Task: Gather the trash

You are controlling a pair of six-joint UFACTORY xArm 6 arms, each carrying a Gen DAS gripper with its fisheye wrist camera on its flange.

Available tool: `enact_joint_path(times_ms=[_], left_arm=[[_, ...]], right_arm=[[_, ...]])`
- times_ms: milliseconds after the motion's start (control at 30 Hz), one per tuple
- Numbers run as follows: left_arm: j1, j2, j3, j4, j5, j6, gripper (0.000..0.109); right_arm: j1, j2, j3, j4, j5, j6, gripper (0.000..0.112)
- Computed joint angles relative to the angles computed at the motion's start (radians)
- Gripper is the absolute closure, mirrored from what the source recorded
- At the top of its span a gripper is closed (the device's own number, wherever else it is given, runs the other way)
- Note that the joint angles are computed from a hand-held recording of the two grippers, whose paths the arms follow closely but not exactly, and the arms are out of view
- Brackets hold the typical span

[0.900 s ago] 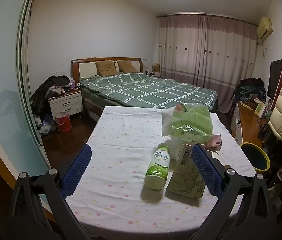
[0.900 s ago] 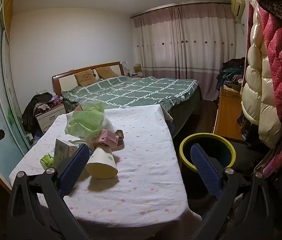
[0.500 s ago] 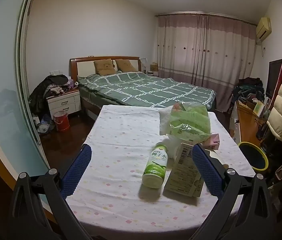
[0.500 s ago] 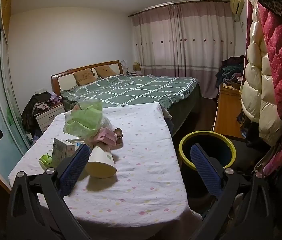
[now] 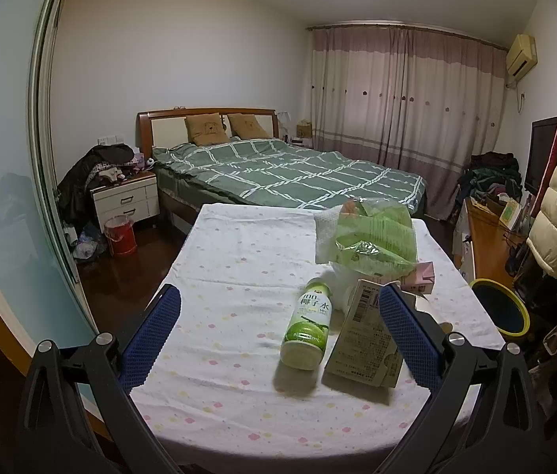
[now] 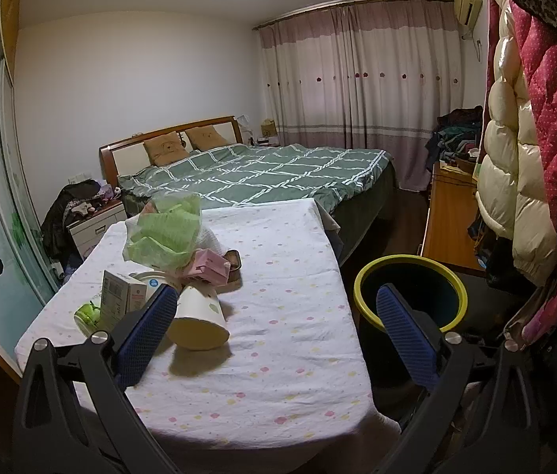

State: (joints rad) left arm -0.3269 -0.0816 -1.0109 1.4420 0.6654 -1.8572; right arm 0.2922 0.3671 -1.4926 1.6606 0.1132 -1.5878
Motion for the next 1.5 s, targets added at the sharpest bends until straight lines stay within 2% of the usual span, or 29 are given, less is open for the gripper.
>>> enact_joint_path(times_ms=[467,1500], left_arm=[[0.018,0.018,-0.007,0.001,-0.032,-0.003,0.009],[0.024,0.031,-0.016,-0.006,-0.044,0.004,0.009]], right_arm=[[0.003,0.011,-0.005,-0.039,-0.001,0.041,0.016],[0.003,0.02,-0.011,-0.061,-0.002,0.065,0.016]])
